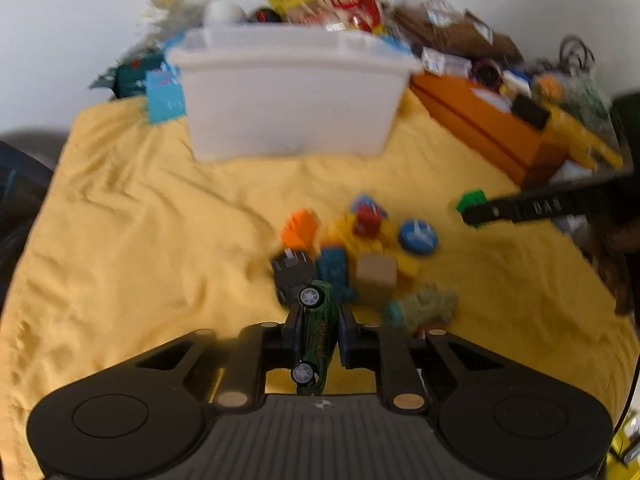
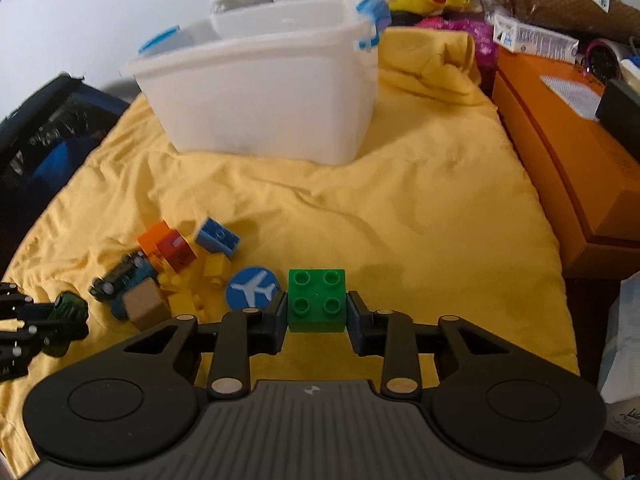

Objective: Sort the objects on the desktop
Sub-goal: 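Carry the green car and green brick over the white bin and release both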

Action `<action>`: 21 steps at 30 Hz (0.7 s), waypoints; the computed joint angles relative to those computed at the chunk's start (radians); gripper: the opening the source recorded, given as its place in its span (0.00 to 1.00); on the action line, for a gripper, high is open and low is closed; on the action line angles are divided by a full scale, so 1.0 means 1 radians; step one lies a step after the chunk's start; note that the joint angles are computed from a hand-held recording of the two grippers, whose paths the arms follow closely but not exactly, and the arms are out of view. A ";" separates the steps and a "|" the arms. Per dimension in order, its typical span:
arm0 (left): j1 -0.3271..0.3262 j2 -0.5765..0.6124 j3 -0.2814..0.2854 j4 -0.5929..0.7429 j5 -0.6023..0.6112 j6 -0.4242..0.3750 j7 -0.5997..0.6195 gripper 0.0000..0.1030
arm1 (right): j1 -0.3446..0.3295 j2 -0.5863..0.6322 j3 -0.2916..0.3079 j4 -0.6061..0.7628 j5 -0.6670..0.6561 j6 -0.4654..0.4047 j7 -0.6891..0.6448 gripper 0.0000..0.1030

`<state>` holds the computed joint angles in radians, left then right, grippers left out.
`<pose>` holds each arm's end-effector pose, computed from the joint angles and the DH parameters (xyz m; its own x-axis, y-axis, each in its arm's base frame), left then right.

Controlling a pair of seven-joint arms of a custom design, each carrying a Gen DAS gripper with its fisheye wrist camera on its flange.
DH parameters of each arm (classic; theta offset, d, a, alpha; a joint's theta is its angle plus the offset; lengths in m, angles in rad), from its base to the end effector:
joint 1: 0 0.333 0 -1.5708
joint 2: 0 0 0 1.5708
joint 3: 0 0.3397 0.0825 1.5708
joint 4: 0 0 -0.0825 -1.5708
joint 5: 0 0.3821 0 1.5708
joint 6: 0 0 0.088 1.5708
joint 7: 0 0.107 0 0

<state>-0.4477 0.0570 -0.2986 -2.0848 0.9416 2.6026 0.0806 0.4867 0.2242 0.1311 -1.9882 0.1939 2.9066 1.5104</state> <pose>0.4231 -0.4104 0.4682 -0.0103 -0.9943 0.1063 -0.7283 -0.0654 -0.6822 0.5371 0.3603 0.4572 0.5126 -0.8463 -0.1452 -0.7069 -0.3199 -0.6308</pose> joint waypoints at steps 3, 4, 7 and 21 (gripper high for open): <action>0.012 -0.028 0.009 0.008 0.025 -0.009 -0.029 0.19 | -0.012 -0.009 0.022 0.007 0.037 0.025 -0.032 0.33; 0.018 -0.035 0.010 0.014 0.036 -0.014 -0.042 0.19 | -0.020 -0.010 0.034 0.016 0.059 0.032 -0.051 0.33; 0.039 -0.046 0.013 0.045 0.052 -0.033 -0.049 0.19 | -0.032 -0.005 0.058 0.055 0.116 0.044 -0.100 0.33; 0.112 0.005 0.055 0.268 0.065 -0.046 0.121 0.19 | -0.005 0.089 0.041 0.339 0.152 0.022 -0.144 0.33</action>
<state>-0.3359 0.0625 -0.2434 -1.8165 1.0067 2.5561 0.2012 0.4812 0.3128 0.1724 -1.6492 0.3458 2.9281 1.3660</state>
